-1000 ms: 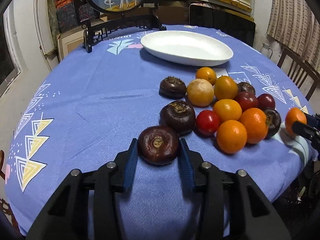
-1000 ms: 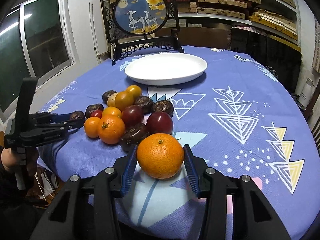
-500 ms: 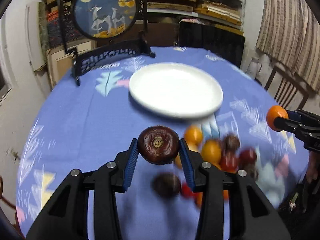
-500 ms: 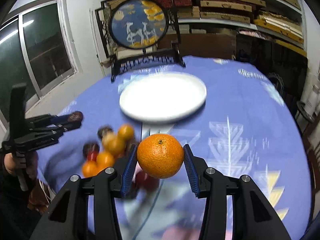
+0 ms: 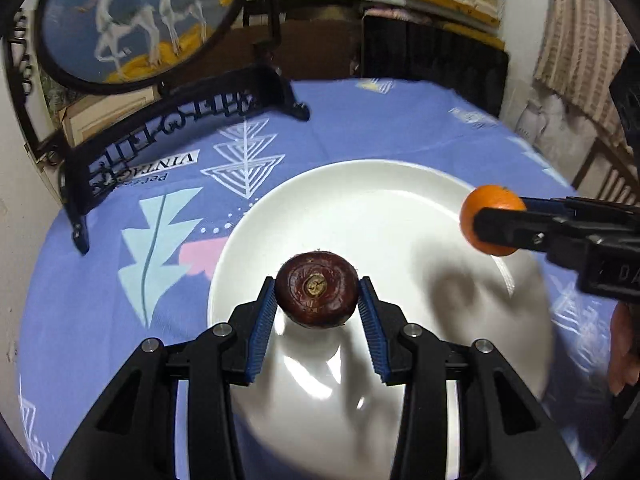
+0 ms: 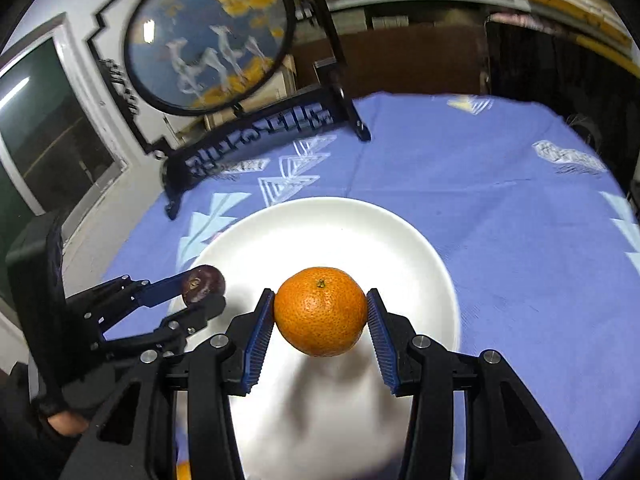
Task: Organize fruits
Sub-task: 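Carry both fruits onto the white plate and open both tools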
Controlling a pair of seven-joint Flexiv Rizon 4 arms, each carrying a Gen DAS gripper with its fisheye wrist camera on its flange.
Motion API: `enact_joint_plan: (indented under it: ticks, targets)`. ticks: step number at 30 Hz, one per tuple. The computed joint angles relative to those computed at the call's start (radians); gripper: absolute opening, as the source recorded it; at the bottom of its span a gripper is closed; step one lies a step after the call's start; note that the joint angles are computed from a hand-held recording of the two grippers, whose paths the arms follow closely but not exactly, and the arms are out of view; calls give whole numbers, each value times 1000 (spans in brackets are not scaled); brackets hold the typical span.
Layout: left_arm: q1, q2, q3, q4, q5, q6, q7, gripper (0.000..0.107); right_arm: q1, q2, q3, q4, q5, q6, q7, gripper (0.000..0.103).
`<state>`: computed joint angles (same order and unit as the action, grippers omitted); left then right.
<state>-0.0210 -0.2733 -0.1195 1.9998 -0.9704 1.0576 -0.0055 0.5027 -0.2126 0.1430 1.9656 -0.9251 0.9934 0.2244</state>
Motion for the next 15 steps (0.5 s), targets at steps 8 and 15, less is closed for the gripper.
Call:
enact_joint_plan:
  ticks: [8,15]
  targets:
    - [-1,-94,-27,-67,131,59,-84,41,-2,-102,-29,-90,137,-6,-157,47]
    - [31,-59,-67,-36,61,83,-22,77,27,-51,-54,-58,41,-64,-80,61]
